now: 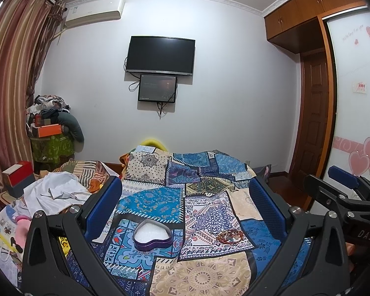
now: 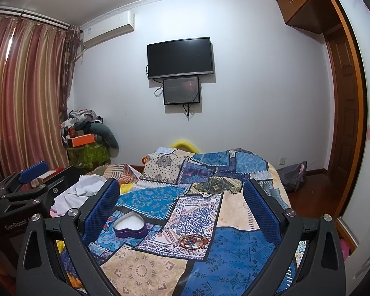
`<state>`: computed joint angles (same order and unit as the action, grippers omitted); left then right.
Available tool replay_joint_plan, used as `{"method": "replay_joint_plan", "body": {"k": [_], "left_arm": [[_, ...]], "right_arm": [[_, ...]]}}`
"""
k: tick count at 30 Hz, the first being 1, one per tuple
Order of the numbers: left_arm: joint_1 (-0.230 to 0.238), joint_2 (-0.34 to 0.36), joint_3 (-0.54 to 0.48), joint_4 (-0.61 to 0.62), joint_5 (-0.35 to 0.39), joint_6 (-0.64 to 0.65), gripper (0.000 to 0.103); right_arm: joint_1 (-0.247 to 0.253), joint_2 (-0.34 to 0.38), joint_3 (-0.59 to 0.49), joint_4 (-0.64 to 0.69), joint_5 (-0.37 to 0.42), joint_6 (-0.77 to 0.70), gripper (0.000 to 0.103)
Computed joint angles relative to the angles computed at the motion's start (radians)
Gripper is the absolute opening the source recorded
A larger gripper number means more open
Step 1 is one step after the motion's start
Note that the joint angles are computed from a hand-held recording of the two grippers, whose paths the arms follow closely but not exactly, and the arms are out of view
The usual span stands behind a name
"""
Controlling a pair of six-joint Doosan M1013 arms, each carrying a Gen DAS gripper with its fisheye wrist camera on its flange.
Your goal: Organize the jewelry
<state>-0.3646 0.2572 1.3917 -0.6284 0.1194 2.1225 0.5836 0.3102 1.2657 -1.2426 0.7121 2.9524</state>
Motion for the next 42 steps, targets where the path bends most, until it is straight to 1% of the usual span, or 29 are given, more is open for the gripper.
{"method": "replay_joint_plan", "body": {"k": [2,3,5,7,15,20,22,25,28,32,35,38,42], "left_arm": [[-0.007,0.011,-0.023,0.135,0.014,-0.131,0.103],[-0.007,0.013,-0.026,0.159,0.017,-0.154,0.103],[-0.006,0.017,-0.03,0.176,0.023,-0.17,0.103],[-0.009,0.025,-0.042,0.231,0.034,-0.226,0.103],[-0.007,0.065,-0.095,0.344,0.091,-0.342,0.103],[-0.011,0.106,-0.149,0.485,0.147,-0.484,0.103],[-0.009,0.129,-0.179,0.482,0.189,-0.49,0.103],[-0.006,0.168,-0.234,0.479,0.276,-0.491,0.103],[-0.009,0.204,-0.275,0.526,0.348,-0.533,0.103],[-0.012,0.253,-0.331,0.516,0.446,-0.518,0.103],[-0.014,0.287,-0.371,0.511,0.519,-0.506,0.103],[-0.017,0.318,-0.404,0.498,0.568,-0.491,0.103],[-0.02,0.358,-0.454,0.495,0.638,-0.481,0.103]], "right_arm": [[-0.003,0.0,-0.001,0.009,-0.003,-0.005,0.099],[-0.005,0.0,0.001,0.011,-0.004,-0.005,0.099],[-0.008,0.001,-0.001,0.022,-0.004,-0.014,0.099],[-0.011,0.002,-0.004,0.032,-0.005,-0.023,0.099],[-0.031,0.013,-0.013,0.093,0.002,-0.069,0.099],[-0.054,0.025,-0.018,0.177,0.03,-0.128,0.099],[-0.061,0.028,-0.02,0.206,0.046,-0.149,0.099],[-0.077,0.038,-0.029,0.273,0.085,-0.2,0.099],[-0.093,0.048,-0.036,0.341,0.123,-0.246,0.099],[-0.113,0.062,-0.05,0.436,0.167,-0.317,0.099],[-0.123,0.072,-0.059,0.482,0.191,-0.361,0.099],[-0.135,0.079,-0.063,0.526,0.192,-0.396,0.099],[-0.151,0.086,-0.066,0.588,0.174,-0.44,0.099]]}}
